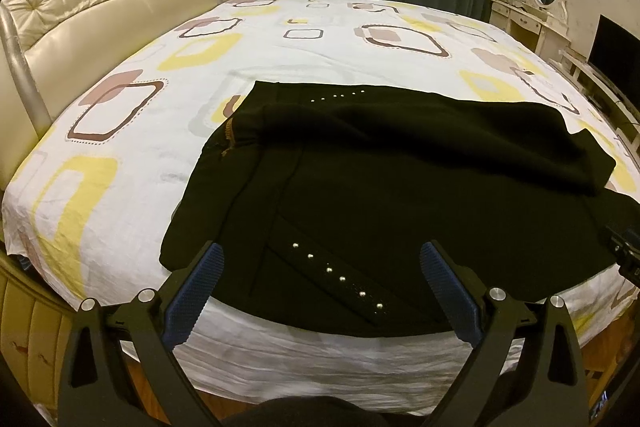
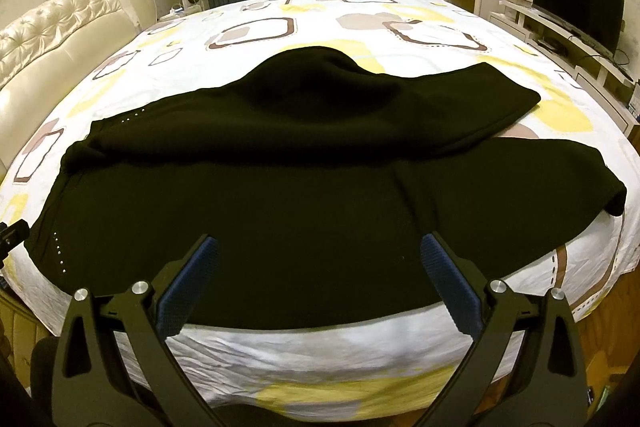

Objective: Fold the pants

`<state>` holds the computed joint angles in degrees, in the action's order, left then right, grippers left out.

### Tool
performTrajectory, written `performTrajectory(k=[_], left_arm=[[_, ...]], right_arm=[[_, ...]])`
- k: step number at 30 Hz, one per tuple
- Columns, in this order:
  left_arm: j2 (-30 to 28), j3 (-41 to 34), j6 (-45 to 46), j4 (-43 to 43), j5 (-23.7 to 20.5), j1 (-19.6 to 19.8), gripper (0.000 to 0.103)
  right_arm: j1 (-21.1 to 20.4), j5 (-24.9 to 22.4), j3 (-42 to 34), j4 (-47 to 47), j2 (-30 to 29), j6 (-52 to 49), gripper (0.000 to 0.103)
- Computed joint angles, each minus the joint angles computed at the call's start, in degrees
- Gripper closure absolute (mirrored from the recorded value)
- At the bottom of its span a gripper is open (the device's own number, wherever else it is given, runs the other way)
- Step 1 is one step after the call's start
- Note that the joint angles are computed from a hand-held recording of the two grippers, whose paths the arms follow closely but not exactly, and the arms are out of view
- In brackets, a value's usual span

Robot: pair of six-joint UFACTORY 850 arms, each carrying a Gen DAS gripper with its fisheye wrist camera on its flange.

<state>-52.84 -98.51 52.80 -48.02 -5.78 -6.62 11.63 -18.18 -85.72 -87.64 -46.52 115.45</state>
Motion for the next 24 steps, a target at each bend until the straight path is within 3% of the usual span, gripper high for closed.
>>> performTrajectory(k=[24], left_arm=[[-0.2,-0.1,0.0,-0.1,0.4,0.0,0.005]], right_arm=[[0.0,0.3,0.1,-0.3,-0.4,0.3,0.002]])
